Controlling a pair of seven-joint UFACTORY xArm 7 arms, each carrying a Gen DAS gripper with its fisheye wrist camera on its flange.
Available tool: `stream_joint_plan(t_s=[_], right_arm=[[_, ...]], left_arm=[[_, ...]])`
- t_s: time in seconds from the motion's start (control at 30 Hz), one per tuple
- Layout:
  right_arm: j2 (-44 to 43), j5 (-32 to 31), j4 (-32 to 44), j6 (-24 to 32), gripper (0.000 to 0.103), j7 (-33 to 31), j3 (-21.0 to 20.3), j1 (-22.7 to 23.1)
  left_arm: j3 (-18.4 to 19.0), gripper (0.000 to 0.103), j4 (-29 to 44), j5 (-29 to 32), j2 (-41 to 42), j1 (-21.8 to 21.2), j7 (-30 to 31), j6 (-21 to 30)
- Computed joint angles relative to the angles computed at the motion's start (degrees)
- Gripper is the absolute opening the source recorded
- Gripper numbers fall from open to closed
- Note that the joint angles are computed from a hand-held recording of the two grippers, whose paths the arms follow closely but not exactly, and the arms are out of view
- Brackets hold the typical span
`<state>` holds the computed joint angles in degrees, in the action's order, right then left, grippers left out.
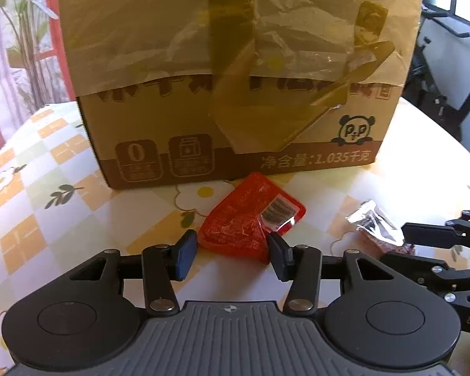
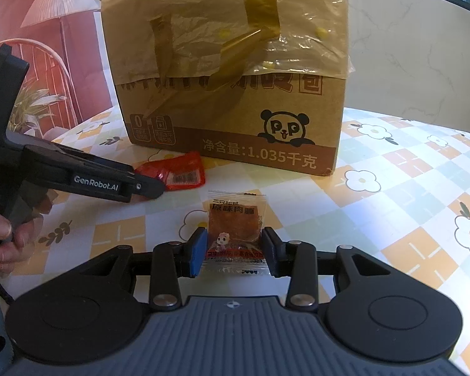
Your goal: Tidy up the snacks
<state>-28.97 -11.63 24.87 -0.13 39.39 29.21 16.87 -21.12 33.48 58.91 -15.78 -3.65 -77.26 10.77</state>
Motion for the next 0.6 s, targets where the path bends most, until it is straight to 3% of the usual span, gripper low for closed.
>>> stream_joint_plan(t_s=[0.13,0.23,0.37,0.6], right_arm=[[0.0,0.0,0.0,0.0,0.04,0.1,-0.1,0.1],[0.0,-0.1,0.0,0.0,0.04,0.1,-0.1,0.1],[0.0,0.0,-0.1,-0.1,0.04,0.2,-0.1,0.2],[0.0,0.3,-0.3,-0.5,0.04,0.3,-0.1,0.2]], left_arm=[[0.8,0.052,-0.5,-1.1,-0.1,0.1,1.1,-1.9],[2.6,0.054,-0.8,-6.8,0.1,-1.9,7.1,-2.8],[4.1,0.068,-1.8,-14.1,-0.6,-4.1,16.6,-3.1],[0.8,0.068,-2.5,-15.1,-1.3,2.7,21.7,-9.3]])
